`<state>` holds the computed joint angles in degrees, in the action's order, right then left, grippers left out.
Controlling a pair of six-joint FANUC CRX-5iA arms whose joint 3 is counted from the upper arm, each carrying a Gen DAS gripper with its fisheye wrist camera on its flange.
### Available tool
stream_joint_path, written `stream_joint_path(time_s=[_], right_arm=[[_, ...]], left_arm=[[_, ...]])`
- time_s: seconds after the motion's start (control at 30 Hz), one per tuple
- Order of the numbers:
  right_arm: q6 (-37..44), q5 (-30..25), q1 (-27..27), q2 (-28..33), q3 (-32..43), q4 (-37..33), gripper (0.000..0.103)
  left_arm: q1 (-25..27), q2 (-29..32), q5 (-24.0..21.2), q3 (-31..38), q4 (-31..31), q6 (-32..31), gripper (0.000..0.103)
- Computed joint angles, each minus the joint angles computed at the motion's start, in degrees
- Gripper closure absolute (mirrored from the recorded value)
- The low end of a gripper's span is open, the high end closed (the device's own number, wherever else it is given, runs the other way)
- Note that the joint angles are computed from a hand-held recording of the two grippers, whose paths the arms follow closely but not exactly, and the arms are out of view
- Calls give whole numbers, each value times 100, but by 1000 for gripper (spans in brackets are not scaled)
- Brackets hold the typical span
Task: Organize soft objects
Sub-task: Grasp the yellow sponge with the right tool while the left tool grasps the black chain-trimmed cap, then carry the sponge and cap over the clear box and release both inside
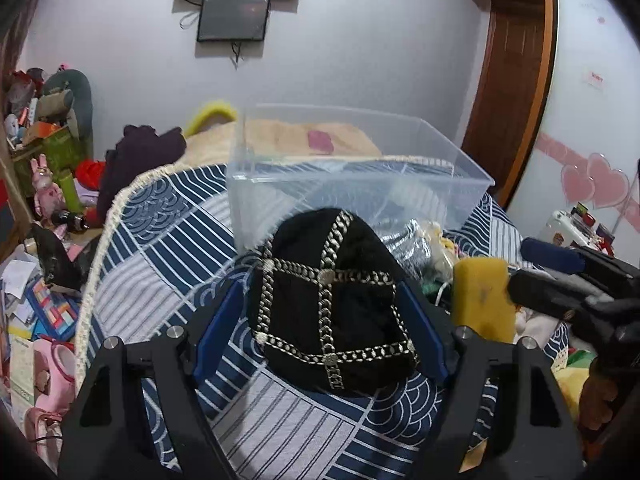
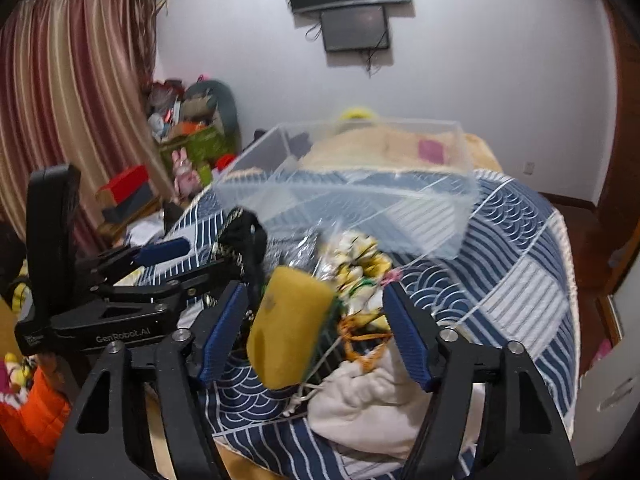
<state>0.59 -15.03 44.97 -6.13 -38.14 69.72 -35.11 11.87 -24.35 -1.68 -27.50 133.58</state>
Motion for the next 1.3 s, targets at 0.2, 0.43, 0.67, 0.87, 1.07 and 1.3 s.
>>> stream_joint_path(time_s=[0.2, 0.43, 0.67, 0.87, 1.07, 1.3], right_arm=[[958, -94, 180, 158, 250, -1286, 66], [-676, 199, -231, -78, -151, 634, 72], [-1715, 254, -540, -226, -270, 1791, 73], [-1841, -182, -465, -295, -213, 1839, 73], [-2045, -379, -612, -298, -47, 2111, 73], [-1907, -588, -748, -138, 254, 2309, 73]], left_arm=[[257, 227, 322, -161, 1013, -913, 42], [317, 120, 522, -339, 1308, -1258, 79], [204, -164, 501, -386, 572, -490, 92], [65, -476, 380, -321, -377, 407, 93], [-40, -601, 249, -104, -1093, 931, 93], [30, -418, 310, 330, -1250, 899, 93]])
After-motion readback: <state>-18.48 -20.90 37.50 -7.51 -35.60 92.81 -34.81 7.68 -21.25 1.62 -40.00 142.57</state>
